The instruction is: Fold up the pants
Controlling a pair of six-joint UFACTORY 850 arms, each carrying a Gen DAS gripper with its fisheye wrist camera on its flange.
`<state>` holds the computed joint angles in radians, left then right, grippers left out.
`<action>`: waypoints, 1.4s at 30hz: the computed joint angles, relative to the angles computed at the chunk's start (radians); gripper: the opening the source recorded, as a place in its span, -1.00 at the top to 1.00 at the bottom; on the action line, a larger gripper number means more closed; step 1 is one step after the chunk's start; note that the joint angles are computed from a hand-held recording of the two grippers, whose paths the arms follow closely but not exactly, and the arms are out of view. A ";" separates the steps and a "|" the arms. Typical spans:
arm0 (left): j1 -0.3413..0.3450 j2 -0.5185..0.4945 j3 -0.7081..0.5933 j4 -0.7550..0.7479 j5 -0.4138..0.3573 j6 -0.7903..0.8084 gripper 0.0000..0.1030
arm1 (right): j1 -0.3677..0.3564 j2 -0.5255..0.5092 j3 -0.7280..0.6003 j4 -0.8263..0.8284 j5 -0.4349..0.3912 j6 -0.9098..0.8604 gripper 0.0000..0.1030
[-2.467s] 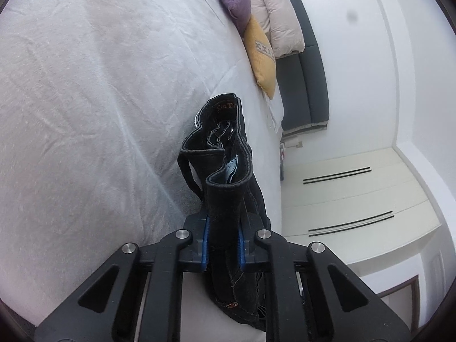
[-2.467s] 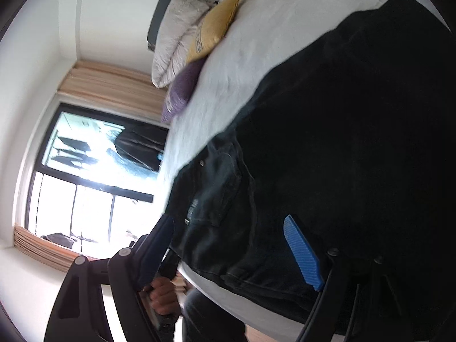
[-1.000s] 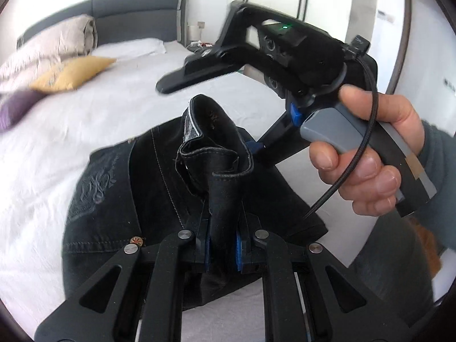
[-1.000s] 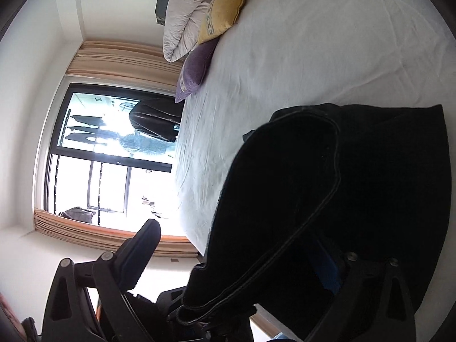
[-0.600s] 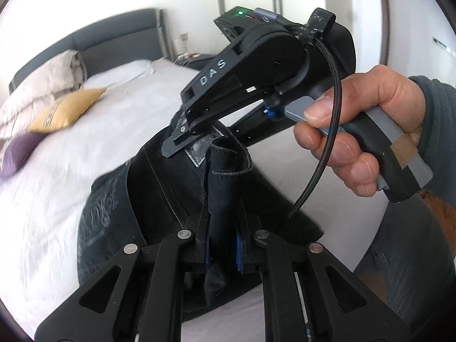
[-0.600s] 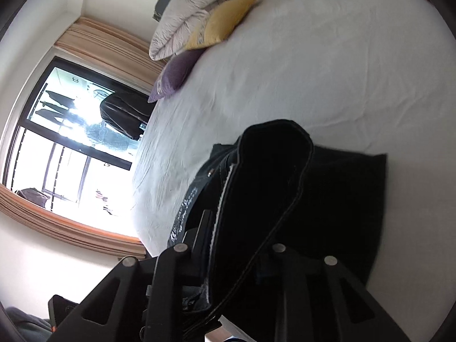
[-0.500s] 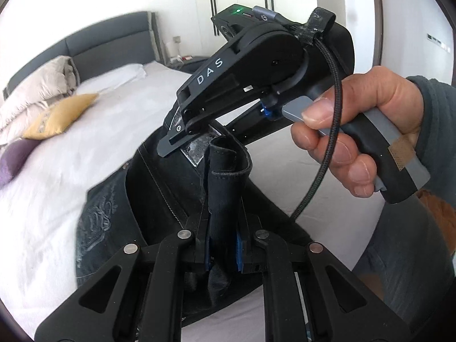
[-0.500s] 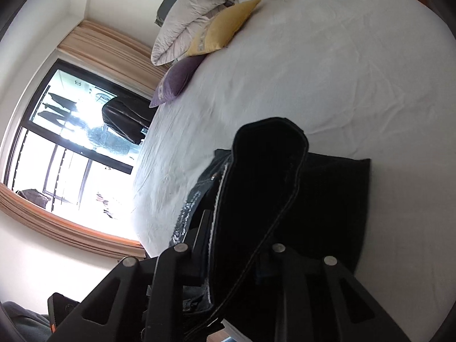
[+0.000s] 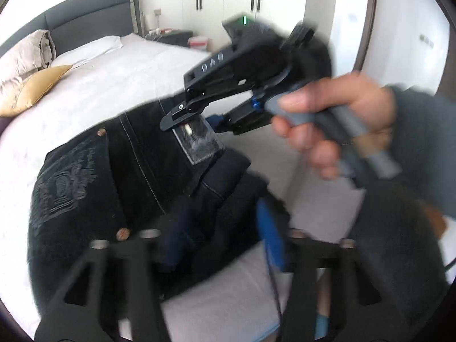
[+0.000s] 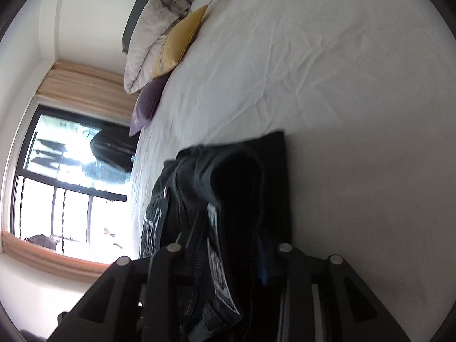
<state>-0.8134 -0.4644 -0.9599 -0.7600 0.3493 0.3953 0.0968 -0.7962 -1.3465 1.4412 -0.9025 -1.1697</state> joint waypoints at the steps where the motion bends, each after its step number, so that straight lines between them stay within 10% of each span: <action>1: 0.000 0.045 0.036 0.047 0.010 -0.048 -0.25 | 0.003 0.014 0.007 0.014 0.030 0.006 0.20; 4: 0.010 0.141 0.112 0.100 0.059 -0.117 -0.25 | 0.001 0.091 0.061 0.040 0.120 -0.017 0.08; 11: 0.212 0.196 0.170 0.363 0.078 -0.411 -0.26 | -0.017 0.176 0.222 0.198 -0.272 -0.244 0.00; 15: 0.250 0.101 0.145 0.435 0.009 -0.498 -0.26 | 0.016 0.120 0.244 0.108 -0.161 -0.177 -0.03; 17: 0.237 0.042 0.151 0.440 0.024 -0.528 -0.26 | 0.001 0.093 0.275 0.153 -0.135 -0.242 0.73; 21: 0.230 0.025 0.176 0.414 0.094 -0.502 -0.26 | -0.044 0.097 0.293 0.163 -0.132 -0.213 0.88; 26: 0.250 0.154 0.206 0.397 0.101 -0.444 -0.27 | -0.039 0.167 0.263 0.251 -0.171 -0.285 -0.23; 29: 0.300 0.117 0.125 0.393 0.078 -0.394 -0.27 | 0.000 0.117 0.155 0.299 -0.228 -0.269 -0.53; 34: 0.373 -0.052 -0.087 0.537 -0.139 -0.494 -0.27 | 0.065 -0.039 -0.060 0.229 -0.135 -0.086 -0.53; 38: 0.401 -0.136 -0.144 0.872 -0.211 -0.847 -0.26 | 0.062 -0.069 -0.071 0.213 -0.076 -0.058 0.02; 42: 0.395 -0.085 -0.098 0.672 -0.179 -0.650 -0.27 | 0.037 0.070 0.100 0.316 0.032 -0.178 -0.50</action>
<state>-0.4186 -0.5493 -1.0580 -0.0877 0.1700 -0.2549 0.1338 -0.7259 -1.2463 1.7574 -0.8704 -1.3479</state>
